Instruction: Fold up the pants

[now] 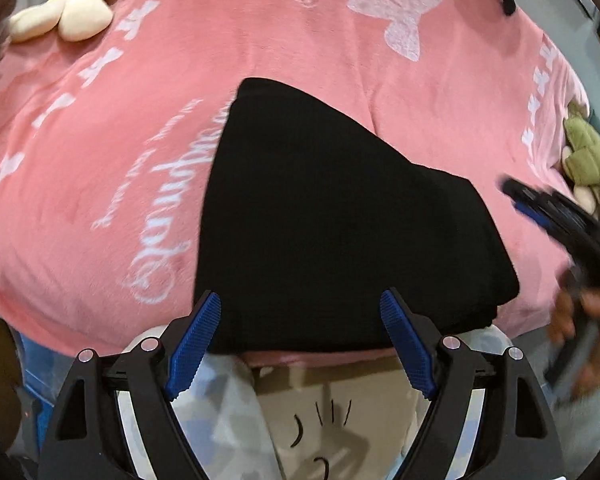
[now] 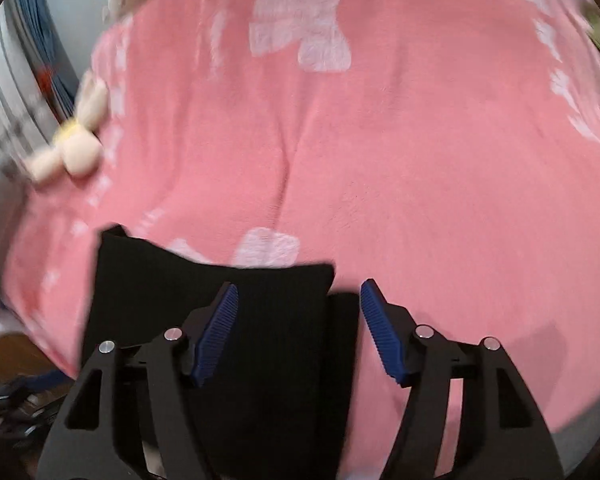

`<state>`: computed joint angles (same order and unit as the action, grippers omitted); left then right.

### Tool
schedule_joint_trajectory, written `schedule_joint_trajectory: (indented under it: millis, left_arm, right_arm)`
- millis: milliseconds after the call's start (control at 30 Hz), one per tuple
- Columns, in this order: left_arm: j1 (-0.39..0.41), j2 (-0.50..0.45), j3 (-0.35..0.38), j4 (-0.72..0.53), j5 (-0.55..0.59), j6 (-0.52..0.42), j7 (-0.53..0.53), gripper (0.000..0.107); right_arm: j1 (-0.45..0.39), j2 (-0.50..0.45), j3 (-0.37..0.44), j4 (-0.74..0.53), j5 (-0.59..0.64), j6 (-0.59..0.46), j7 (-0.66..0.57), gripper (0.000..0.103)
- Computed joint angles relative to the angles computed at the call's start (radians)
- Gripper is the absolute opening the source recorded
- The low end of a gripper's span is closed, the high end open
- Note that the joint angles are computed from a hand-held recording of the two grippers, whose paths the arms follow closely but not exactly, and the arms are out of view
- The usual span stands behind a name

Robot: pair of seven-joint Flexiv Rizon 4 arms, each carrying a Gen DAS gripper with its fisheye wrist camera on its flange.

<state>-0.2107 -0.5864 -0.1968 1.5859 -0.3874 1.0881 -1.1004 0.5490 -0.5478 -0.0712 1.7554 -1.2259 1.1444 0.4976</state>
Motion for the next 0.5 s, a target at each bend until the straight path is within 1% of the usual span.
schedule_joint_trajectory:
  millis: [33, 67, 100, 133, 167, 200, 233, 267, 300, 333, 367, 400, 433, 467, 500]
  left_arm:
    - [-0.012, -0.009, 0.012, -0.017, 0.016, -0.006, -0.010, 0.079]
    - [-0.022, -0.020, 0.022, -0.032, 0.033, -0.007, -0.019, 0.079]
    - [-0.030, -0.028, 0.031, -0.044, 0.046, -0.007, -0.029, 0.079]
    - [-0.042, -0.038, 0.049, -0.061, 0.067, -0.009, -0.050, 0.079]
    - [-0.058, -0.053, 0.072, -0.084, 0.095, -0.008, -0.076, 0.079]
    - [-0.075, -0.071, 0.100, -0.112, 0.128, -0.010, -0.107, 0.079]
    - [-0.083, -0.080, 0.115, -0.130, 0.150, -0.017, -0.129, 0.079]
    - [-0.099, -0.100, 0.148, -0.163, 0.186, -0.034, -0.167, 0.079]
    - [-0.104, -0.117, 0.162, -0.192, 0.207, -0.056, -0.192, 0.083]
    - [-0.093, -0.126, 0.153, -0.205, 0.209, -0.074, -0.198, 0.086]
    - [-0.073, -0.140, 0.132, -0.219, 0.192, -0.097, -0.202, 0.087]
    - [-0.061, -0.146, 0.118, -0.226, 0.180, -0.111, -0.207, 0.087]
    - [-0.051, -0.150, 0.105, -0.233, 0.170, -0.128, -0.209, 0.087]
    - [-0.046, -0.151, 0.099, -0.236, 0.166, -0.137, -0.209, 0.087]
    - [-0.040, -0.147, 0.091, -0.233, 0.166, -0.134, -0.199, 0.086]
  right_arm:
    - [-0.035, -0.034, 0.018, -0.026, 0.050, 0.040, -0.069, 0.062]
    - [-0.058, -0.059, 0.021, -0.036, 0.064, 0.086, -0.089, 0.056]
    - [-0.103, -0.097, 0.048, -0.061, 0.070, 0.160, -0.104, 0.040]
    - [-0.146, -0.117, 0.091, -0.083, 0.048, 0.178, -0.098, 0.010]
    - [-0.168, -0.111, 0.100, -0.085, -0.040, 0.187, -0.028, 0.005]
    - [-0.171, -0.077, 0.077, -0.079, -0.193, 0.215, 0.103, 0.005]
    - [-0.149, -0.039, 0.027, -0.070, -0.338, 0.239, 0.234, 0.005]
    - [-0.125, 0.010, 0.010, -0.044, -0.417, 0.206, 0.308, 0.005]
    - [-0.125, 0.031, 0.026, -0.023, -0.431, 0.166, 0.329, 0.005]
    - [-0.148, 0.031, 0.074, -0.009, -0.380, 0.116, 0.284, 0.007]
    - [-0.190, 0.005, 0.155, 0.013, -0.264, 0.037, 0.174, 0.012]
    - [-0.204, -0.022, 0.215, 0.017, -0.136, -0.050, 0.092, 0.012]
    - [-0.202, -0.027, 0.242, 0.030, -0.067, -0.132, 0.075, 0.012]
    - [-0.195, -0.007, 0.237, 0.057, -0.063, -0.149, 0.123, 0.012]
    - [-0.171, 0.038, 0.199, 0.090, -0.124, -0.101, 0.236, 0.012]
